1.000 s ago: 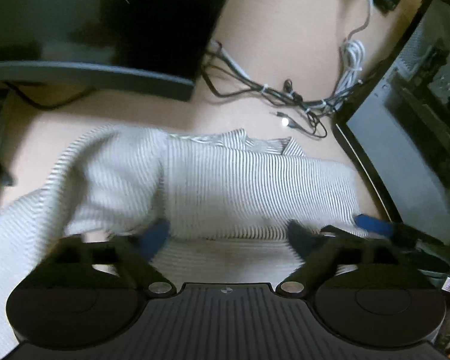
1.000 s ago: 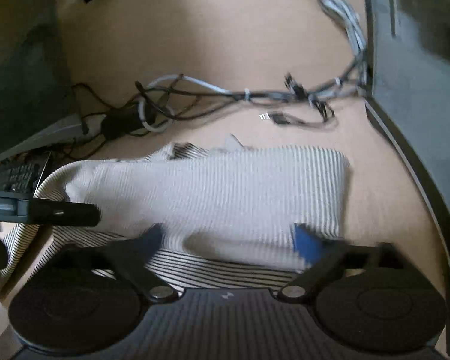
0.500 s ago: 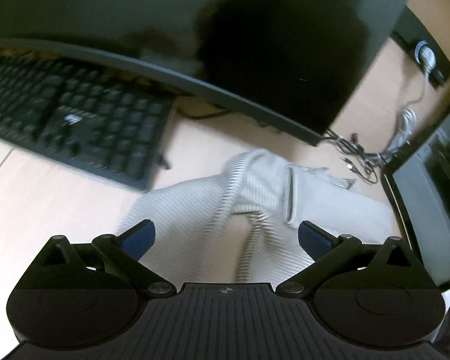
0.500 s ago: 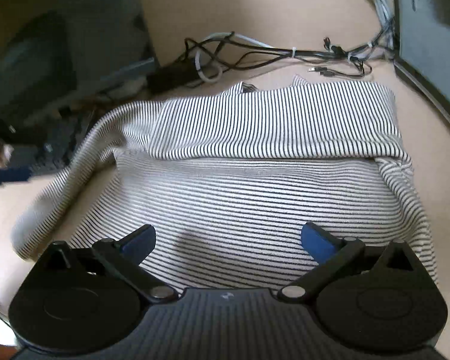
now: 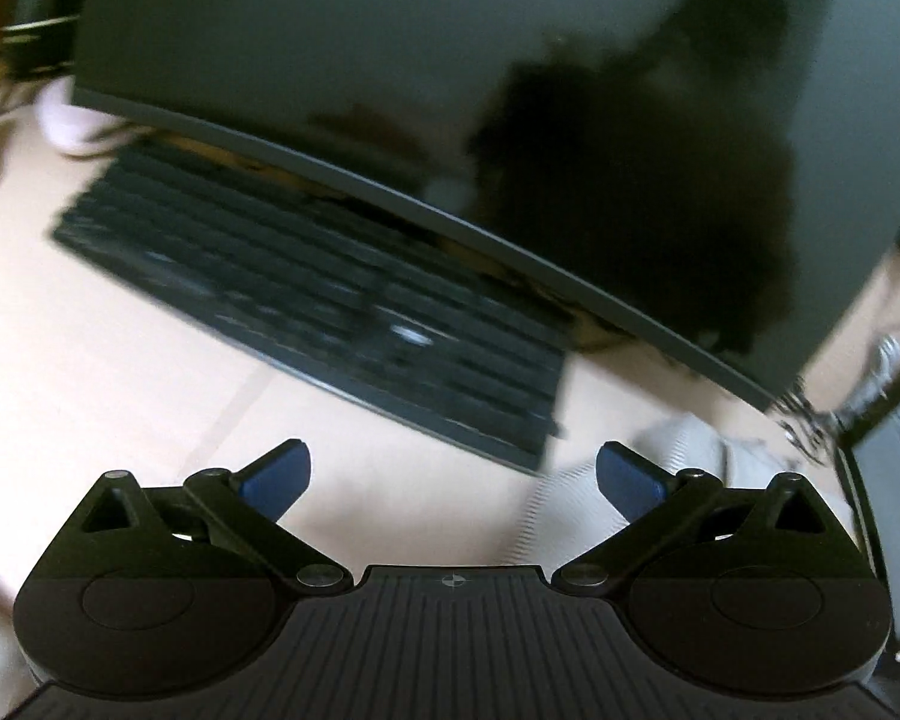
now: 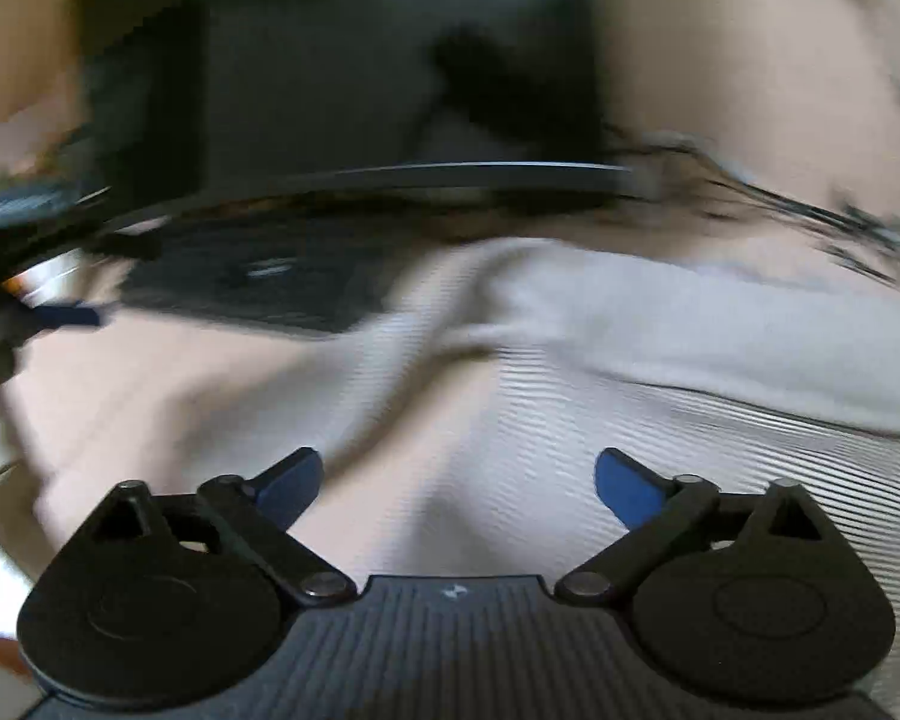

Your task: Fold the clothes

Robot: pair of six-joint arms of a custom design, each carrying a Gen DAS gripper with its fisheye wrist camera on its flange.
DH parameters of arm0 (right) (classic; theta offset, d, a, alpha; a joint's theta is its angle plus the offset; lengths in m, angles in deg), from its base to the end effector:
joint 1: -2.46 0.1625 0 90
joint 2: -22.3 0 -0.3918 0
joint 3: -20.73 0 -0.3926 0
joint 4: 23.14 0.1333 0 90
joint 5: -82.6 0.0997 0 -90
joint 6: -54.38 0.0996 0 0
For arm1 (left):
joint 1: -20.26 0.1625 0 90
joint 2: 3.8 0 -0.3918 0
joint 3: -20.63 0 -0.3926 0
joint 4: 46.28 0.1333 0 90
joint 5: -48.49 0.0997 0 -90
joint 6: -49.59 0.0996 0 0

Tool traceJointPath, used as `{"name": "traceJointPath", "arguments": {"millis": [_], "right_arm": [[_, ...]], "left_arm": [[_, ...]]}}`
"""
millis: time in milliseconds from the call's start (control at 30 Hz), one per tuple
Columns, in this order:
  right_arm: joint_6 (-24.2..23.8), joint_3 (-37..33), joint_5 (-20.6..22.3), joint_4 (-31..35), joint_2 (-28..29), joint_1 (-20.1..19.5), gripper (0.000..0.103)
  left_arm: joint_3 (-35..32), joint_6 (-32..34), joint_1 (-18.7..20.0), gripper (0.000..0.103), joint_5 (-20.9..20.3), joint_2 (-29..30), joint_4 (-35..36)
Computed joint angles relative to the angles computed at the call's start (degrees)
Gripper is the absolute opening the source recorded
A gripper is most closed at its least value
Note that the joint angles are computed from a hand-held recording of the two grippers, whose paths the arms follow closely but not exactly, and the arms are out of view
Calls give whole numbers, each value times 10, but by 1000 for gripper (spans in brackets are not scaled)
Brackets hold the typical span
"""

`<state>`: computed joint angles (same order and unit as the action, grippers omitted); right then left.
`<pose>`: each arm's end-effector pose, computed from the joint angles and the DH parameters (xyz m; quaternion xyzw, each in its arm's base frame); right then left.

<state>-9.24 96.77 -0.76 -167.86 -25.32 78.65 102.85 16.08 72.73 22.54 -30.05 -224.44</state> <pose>-0.0366 -0.7557 0.2206 0.4213 -0.8762 0.2125 0.0980 -0.2367 -0.6740 0.0267 -0.1184 0.8192 -0.4873 0.2781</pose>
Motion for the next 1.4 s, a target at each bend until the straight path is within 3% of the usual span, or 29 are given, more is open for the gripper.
{"name": "traceJointPath", "arguments": {"millis": [100, 200, 333, 433, 467, 500, 533, 600, 633, 800, 900, 1033, 1133, 1200, 1267, 1333, 1400], "right_arm": [[-41, 32, -6, 27, -5, 13, 81], [-46, 59, -38, -15, 5, 27, 81], [-201, 127, -17, -133, -2, 34, 81], [-269, 132, -47, -165, 18, 43, 78], [-289, 132, -59, -175, 25, 46, 73], [-308, 132, -71, -185, 34, 49, 49], [-303, 126, -72, -182, 38, 51, 29], [-268, 108, -68, -166, 43, 55, 8], [-262, 106, -52, -175, 39, 56, 4], [-231, 75, 49, -249, 15, 57, 4], [-173, 1, 64, -279, 19, 56, 4], [-80, -134, 31, -272, 51, 47, 4], [-23, -235, -26, -243, 91, 31, 5], [-12, -299, -68, -232, 126, 18, 9], [-10, -358, -104, -232, 160, 6, 15], [19, -394, -118, -212, 174, -6, 30], [42, -378, -106, -192, 159, -18, 41]], "left_arm": [[42, -24, 1, 103, 24, -30, 7], [70, -47, 2, 103, 31, -49, 24], [92, -29, -3, 103, 35, -60, 19], [92, -27, -3, 103, 33, -60, 19], [90, -19, -2, 103, 30, -58, 10], [88, -11, -2, 103, 27, -55, 1], [90, -7, -3, 103, 24, -56, -6], [91, -3, -3, 103, 20, -56, -14], [88, -1, -2, 103, 17, -54, -17], [49, -4, 9, 103, -17, -32, -10], [0, 12, 15, 103, -51, -2, 0], [-84, 51, 16, 103, -108, 51, 19], [-144, 70, 15, 103, -143, 89, 45], [-185, 72, 14, 103, -167, 116, 75], [-223, 74, 14, 103, -191, 140, 108], [-264, 79, 13, 103, -215, 166, 144], [-316, 91, 14, 103, -238, 195, 191]]}}
